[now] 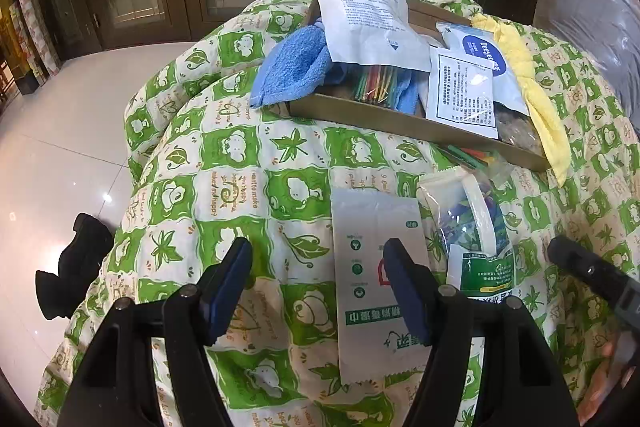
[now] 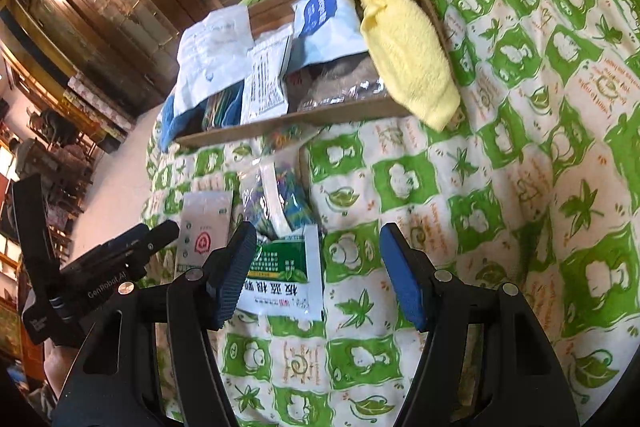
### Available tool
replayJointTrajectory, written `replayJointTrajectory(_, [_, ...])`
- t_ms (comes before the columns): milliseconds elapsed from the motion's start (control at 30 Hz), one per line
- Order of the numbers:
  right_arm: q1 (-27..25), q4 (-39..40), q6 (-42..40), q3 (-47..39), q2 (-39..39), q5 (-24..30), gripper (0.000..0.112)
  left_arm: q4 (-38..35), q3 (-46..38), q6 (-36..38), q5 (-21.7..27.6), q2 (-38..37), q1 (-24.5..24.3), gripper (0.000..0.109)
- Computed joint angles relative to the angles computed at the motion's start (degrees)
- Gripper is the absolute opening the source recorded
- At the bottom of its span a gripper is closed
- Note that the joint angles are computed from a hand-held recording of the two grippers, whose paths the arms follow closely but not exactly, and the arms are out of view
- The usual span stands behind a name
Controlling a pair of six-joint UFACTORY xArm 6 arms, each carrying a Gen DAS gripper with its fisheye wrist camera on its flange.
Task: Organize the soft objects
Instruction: 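Grasp the white red-cross packet with the left gripper while the right gripper grasps the green packet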
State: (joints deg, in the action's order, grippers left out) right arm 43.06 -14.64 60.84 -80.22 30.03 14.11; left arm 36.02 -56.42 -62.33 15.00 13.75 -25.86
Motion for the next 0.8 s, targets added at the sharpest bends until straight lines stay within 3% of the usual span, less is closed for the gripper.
replayJointTrajectory(267, [1.76,14.67,-14.34,-3.17,2.94,2.11,0.065,-8.15,0.98,5.58,-2.27,0.83,0.42,0.068])
replayJointTrajectory(467, [3.1,25.46,-24.33,-9.28,7.58,4.73,0.065,-9.44,-0.82,8.75,-1.28,2.46,-0.86,0.068])
replayJointTrajectory(567, [3.3,23.93,-23.92,-15.38,11.45,9.92,0.065,-9.02,-1.44,9.19,-0.73,2.92,-1.29,0.068])
replayJointTrajectory(700, [4.06,14.62,-20.44,-21.1,14.72,15.76,0.064,-9.49,-1.89,10.38,-0.74,3.39,-1.66,0.068])
replayJointTrajectory(800, [4.25,10.92,-18.04,-21.62,14.56,17.92,0.048,-9.24,-2.07,10.91,-1.08,3.45,-2.03,0.068])
